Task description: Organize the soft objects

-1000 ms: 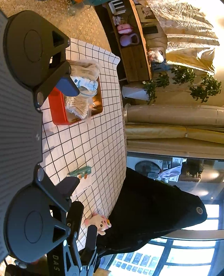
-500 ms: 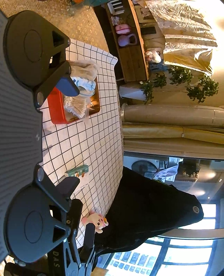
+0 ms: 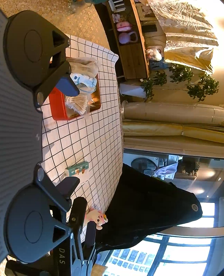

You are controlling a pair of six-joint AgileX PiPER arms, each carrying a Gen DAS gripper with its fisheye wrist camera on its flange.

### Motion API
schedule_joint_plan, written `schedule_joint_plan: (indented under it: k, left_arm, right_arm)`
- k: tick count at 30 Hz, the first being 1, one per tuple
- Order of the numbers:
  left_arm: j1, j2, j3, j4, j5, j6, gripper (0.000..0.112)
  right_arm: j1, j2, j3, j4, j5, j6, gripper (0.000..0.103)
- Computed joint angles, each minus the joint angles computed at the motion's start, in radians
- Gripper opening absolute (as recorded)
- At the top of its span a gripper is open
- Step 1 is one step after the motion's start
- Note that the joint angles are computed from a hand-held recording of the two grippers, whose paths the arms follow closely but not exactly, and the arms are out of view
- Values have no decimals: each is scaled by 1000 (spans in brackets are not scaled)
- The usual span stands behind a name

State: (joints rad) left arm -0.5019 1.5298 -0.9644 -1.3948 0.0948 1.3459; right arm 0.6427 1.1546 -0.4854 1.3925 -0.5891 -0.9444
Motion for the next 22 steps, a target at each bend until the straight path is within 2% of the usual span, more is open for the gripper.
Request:
schedule_joint_plan:
  k: [14,22]
  left_arm:
    - [-1,-2,16,-97,-4,88,100]
    - [13,5,6,26,22,-46,100]
  right_arm:
    - [-10,9,0,-9,18,5,103]
    - [-20,18,-9,2,32,-8,103]
